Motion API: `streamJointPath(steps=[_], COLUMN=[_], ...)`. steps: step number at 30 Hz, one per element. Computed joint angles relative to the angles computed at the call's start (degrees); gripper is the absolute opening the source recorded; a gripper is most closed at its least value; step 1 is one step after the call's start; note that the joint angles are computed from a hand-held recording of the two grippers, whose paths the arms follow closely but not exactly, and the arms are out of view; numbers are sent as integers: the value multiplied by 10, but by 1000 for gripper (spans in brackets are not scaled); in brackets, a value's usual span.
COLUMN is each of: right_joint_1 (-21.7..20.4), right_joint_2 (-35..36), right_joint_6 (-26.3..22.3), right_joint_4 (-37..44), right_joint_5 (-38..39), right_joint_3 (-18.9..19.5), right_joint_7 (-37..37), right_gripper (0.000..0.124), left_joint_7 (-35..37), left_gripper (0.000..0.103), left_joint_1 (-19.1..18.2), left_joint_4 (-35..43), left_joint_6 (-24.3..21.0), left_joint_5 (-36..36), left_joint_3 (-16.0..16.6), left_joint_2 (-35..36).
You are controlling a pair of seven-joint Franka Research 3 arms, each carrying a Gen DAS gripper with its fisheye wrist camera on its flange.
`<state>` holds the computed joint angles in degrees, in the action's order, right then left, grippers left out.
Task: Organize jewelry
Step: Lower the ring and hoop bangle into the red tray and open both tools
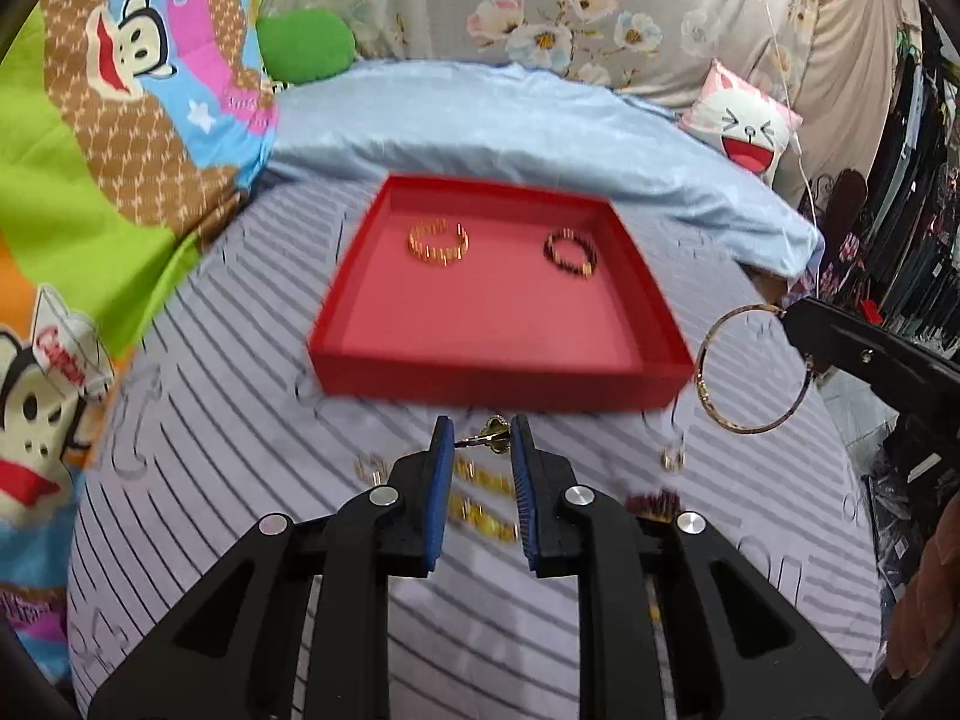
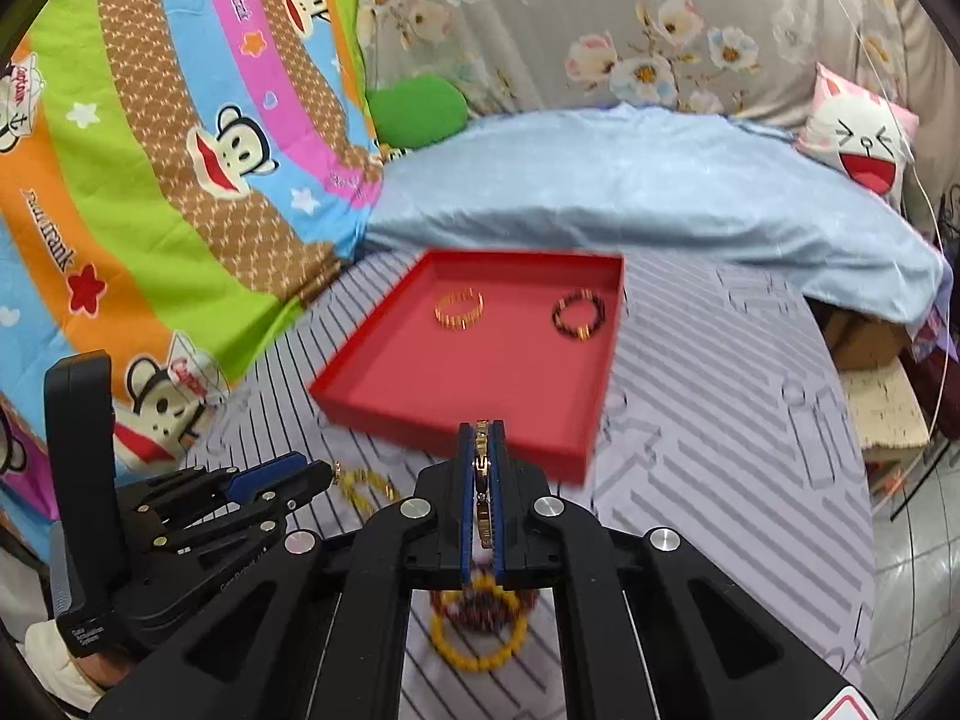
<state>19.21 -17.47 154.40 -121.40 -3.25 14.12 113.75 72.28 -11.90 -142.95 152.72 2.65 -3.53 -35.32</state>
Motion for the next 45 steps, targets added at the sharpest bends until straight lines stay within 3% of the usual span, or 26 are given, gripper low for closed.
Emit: streamJointPath(steps=[5,10,17,21,34,39,41,42,45], right_joint_1=[-2,25,48,59,73,74,74,74,79], right_joint_2=[87,182,275,296,320,329,329,328,324], right_joint_6=[9,11,-30,-45,-97,-115,-116,-112,-108], right_joint_4=[95,173,236,246,271,288,290,289,281], right_joint_5=[-22,34,56,29,-94,-101,-99,-98,-111], right_joint_3=[-7,-41,-77,-95,-126,-124,-123,-122,-124], right_joint_7=[2,-19,-11,0,25,16,15,15,19], right_gripper=[4,5,5,5,5,7,9,12,15], left_joint_7=[33,67,88,82,38,22,9,3,8], left_gripper=[19,19,19,19,19,19,25,34,36], left_joint_1=[4,16,51,68,85,86,86,87,86], left_joint_4=[86,173,240,261,256,247,253,254,251], left_joint_6=[35,44,24,10,-1,2,-3,-4,-4], left_joint_5=[-11,-38,-51,-33,3,8,27,34,33], left_joint_3=[23,26,-5,-23,-39,-39,-40,-40,-40], left_joint_2=[82,184,281,318,337,332,334,334,331])
